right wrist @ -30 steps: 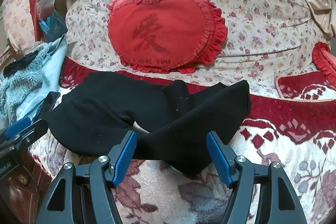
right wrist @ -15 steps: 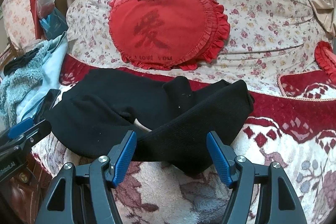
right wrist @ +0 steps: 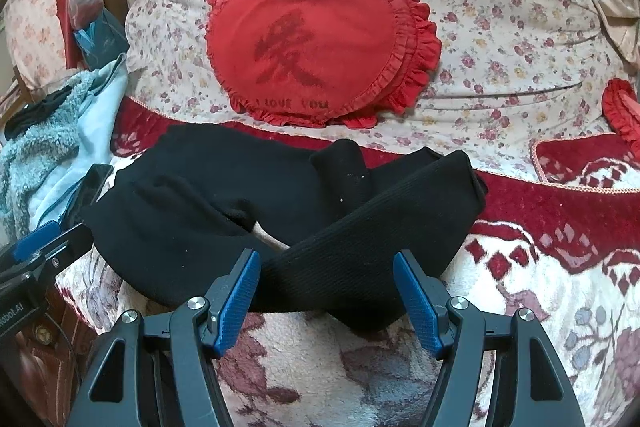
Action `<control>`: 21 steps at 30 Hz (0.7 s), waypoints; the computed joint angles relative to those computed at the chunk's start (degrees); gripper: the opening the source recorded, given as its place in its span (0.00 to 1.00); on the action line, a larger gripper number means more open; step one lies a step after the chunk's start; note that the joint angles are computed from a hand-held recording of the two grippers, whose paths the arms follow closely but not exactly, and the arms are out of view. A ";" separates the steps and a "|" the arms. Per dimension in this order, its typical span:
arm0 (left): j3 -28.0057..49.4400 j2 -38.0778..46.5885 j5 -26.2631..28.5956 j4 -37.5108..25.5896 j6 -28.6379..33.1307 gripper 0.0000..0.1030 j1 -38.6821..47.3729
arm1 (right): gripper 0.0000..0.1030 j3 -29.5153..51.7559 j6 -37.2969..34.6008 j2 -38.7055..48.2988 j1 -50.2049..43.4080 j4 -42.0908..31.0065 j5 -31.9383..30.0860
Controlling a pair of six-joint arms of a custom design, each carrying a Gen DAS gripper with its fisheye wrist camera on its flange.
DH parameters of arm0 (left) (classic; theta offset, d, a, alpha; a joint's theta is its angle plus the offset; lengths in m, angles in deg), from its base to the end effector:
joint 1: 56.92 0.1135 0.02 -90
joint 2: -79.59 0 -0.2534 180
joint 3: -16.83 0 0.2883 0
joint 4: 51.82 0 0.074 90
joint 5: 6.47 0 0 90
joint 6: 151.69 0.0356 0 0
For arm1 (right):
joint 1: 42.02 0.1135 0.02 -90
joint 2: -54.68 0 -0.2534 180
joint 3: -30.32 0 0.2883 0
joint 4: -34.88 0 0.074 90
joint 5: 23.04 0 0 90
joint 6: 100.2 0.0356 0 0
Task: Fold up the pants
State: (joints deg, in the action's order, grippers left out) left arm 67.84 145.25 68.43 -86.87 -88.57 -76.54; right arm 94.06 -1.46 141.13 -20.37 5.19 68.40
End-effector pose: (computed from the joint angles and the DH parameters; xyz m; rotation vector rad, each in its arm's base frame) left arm 0.2523 -0.0801 0.1888 -0.2680 2.3841 -0.0553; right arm 0.3137 0.1235 0.1683 -0.2699 2.4805 0.1924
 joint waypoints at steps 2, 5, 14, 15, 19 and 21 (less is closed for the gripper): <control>0.01 0.12 0.05 0.05 0.05 0.74 0.09 | 0.66 0.16 -0.11 0.29 -0.01 -0.09 -0.06; -0.12 0.43 0.22 0.45 0.00 0.74 0.27 | 0.66 0.79 -0.05 0.80 0.13 -0.52 -0.08; 0.16 1.47 0.29 0.60 -0.50 0.74 0.14 | 0.66 1.40 -0.01 1.66 0.30 -1.11 -0.08; 0.16 1.47 0.29 0.60 -0.50 0.74 0.14 | 0.66 1.38 -0.08 1.76 0.26 -1.12 -0.13; 0.07 1.73 0.38 0.59 -0.82 0.74 0.18 | 0.66 1.55 0.03 2.12 0.46 -1.37 -0.07; 0.00 1.86 0.59 0.60 -0.83 0.74 0.43 | 0.66 1.52 -0.10 2.24 0.38 -1.40 -0.19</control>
State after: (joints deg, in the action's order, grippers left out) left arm 67.84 147.11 69.02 -86.27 -89.40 -76.11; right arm 95.58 -1.55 143.36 -20.00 3.79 68.21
